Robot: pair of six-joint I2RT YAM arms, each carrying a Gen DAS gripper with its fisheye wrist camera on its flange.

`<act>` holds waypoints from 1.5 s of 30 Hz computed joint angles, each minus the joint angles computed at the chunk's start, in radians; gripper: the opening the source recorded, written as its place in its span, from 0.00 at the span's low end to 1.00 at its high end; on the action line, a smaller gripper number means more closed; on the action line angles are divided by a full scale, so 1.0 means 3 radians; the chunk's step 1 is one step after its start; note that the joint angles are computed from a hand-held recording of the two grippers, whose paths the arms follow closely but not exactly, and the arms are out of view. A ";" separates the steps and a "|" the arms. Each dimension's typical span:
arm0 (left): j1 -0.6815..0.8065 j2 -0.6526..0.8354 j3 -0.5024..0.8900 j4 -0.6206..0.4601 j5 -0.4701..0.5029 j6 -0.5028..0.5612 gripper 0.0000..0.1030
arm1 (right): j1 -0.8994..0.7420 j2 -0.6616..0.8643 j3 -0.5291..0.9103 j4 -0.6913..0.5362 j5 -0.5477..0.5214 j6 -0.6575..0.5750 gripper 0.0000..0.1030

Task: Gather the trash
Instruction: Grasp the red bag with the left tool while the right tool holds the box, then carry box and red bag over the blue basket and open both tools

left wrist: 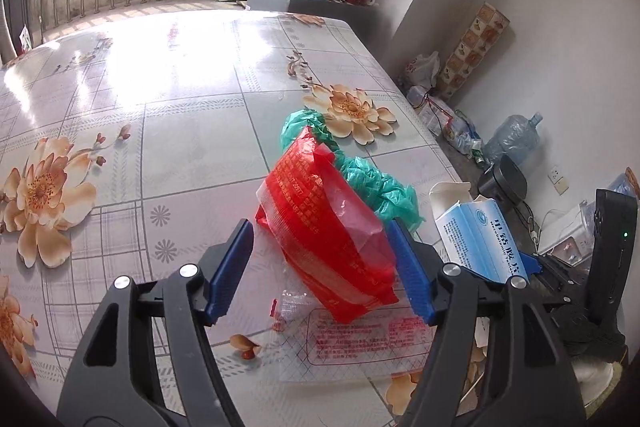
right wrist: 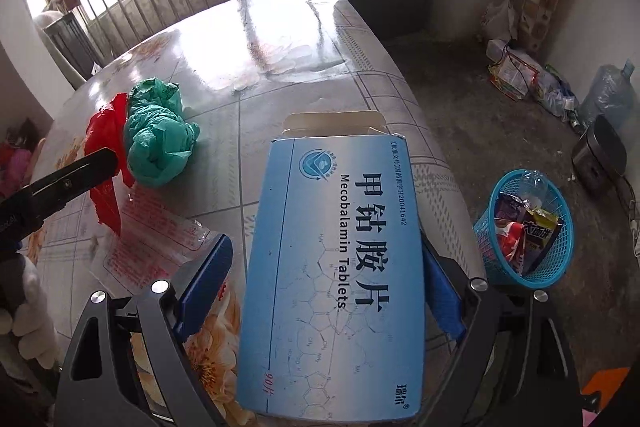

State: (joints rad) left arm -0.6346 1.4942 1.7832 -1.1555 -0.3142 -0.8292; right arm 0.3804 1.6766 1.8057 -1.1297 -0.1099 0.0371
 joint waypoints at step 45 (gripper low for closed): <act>-0.0398 -0.0121 0.0618 -0.0935 -0.1024 -0.0141 0.00 | -0.0290 -0.0299 -0.0020 0.0216 -0.0471 0.0126 0.66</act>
